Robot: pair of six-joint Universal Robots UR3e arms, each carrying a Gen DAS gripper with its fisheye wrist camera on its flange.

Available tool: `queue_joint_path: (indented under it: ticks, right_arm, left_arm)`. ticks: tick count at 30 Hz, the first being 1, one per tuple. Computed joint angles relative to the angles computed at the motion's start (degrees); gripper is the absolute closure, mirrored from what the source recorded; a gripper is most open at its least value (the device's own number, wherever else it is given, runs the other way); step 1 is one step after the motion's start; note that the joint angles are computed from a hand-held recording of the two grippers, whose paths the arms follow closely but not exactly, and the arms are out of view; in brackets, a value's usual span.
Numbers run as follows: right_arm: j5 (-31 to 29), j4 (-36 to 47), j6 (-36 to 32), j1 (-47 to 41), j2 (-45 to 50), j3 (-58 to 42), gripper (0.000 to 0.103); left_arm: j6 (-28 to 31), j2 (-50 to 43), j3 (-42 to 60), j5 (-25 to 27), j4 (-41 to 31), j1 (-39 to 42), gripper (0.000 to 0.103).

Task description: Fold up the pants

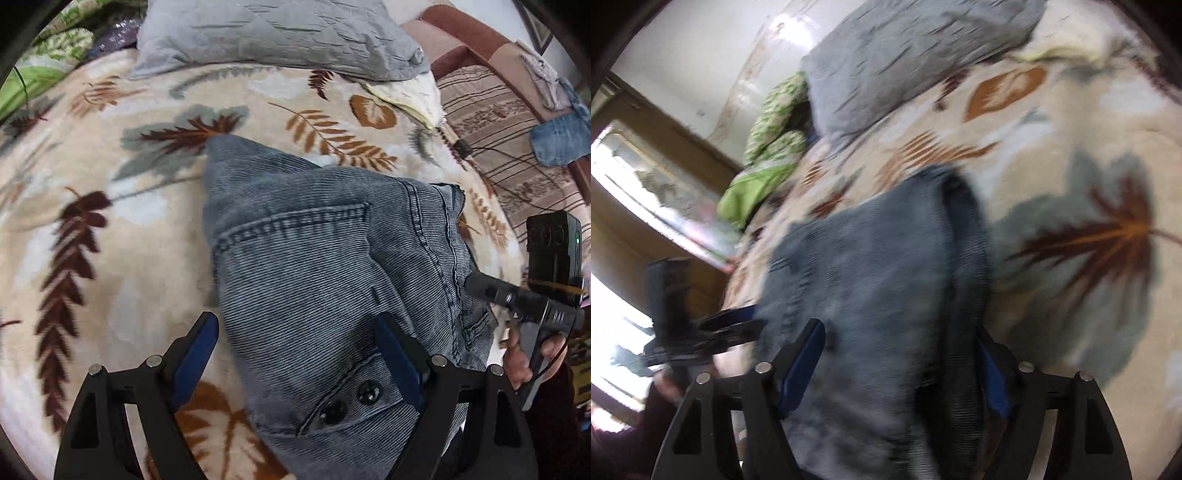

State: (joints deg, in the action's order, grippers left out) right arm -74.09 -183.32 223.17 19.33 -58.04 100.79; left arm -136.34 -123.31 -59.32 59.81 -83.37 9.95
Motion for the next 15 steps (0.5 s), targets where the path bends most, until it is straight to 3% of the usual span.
queue_joint_path:
  ticks: [3,5,6,7,10,13,15]
  right_arm:
    - [-3.8,6.7,-1.9,2.4,1.1,-5.2,0.022]
    - [-5.1,6.7,-0.8,2.9,1.3,-5.9,0.032]
    - [-7.3,9.0,-0.8,3.9,1.3,-7.3,0.047]
    - [-8.3,10.1,-0.8,4.6,1.3,-8.0,0.055]
    - [-12.3,14.7,-2.0,6.9,1.1,-11.7,0.064]
    - [-13.3,16.8,-2.6,7.5,0.3,-14.3,0.068]
    - [-13.9,18.6,-3.9,7.8,-0.2,-16.8,0.068]
  left_arm:
    - [-0.9,-3.2,4.7,-2.5,-4.9,0.6,0.017]
    - [-1.5,-3.1,4.1,-3.1,-4.1,0.5,0.019]
    - [-1.3,-2.3,2.8,-3.0,-3.0,0.4,0.020]
    - [-1.2,-1.3,1.2,-2.9,-1.3,0.1,0.023]
    - [-0.1,-0.5,1.0,-3.9,-1.7,0.1,0.038]
    - [0.6,-0.3,3.1,-4.5,-3.4,0.4,0.058]
    - [0.8,-1.4,6.4,-5.3,-6.2,1.0,0.062]
